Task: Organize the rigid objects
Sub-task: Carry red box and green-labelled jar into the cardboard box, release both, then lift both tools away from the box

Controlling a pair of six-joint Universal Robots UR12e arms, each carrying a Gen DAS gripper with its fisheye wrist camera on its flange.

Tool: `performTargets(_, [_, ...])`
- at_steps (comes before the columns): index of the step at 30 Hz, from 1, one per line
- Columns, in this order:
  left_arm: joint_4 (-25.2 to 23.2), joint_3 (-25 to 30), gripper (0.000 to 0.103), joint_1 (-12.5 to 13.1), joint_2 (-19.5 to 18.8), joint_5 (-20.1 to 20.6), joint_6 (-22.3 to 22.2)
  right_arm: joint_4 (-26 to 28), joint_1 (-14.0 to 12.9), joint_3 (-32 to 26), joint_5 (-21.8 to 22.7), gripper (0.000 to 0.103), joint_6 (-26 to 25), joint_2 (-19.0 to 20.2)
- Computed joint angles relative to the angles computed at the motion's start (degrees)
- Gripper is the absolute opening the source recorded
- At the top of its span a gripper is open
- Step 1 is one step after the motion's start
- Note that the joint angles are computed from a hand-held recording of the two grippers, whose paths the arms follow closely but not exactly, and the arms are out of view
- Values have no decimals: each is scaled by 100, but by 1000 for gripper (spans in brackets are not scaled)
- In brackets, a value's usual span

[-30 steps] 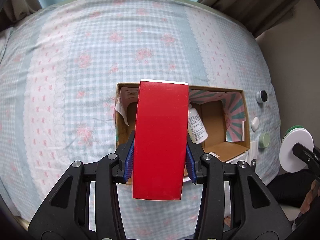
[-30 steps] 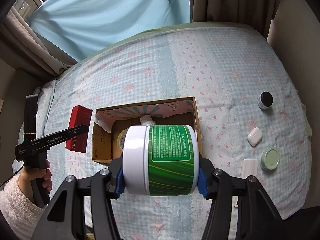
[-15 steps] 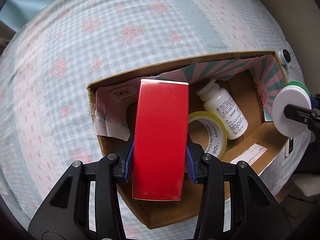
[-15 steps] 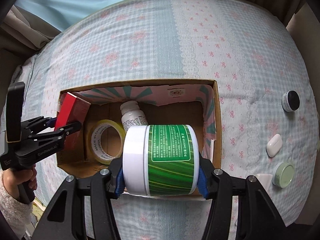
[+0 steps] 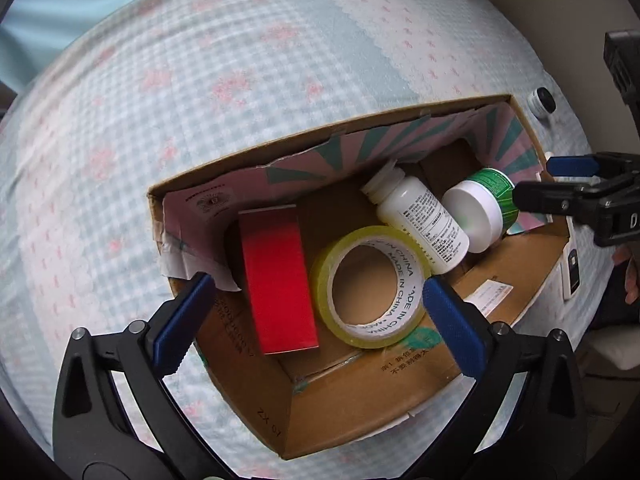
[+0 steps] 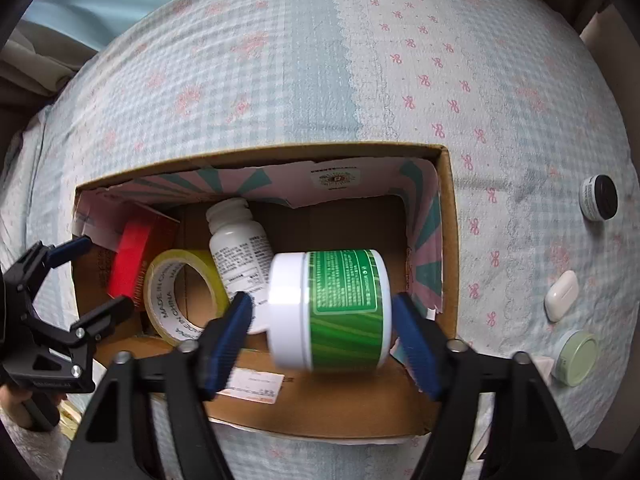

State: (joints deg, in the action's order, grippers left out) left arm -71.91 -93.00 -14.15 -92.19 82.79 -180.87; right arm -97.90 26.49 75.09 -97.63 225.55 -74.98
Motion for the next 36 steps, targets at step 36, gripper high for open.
performTargets(36, [-99,182,103,-217,1275,554,-1446,547,988,-896,-1729,103,229,-433])
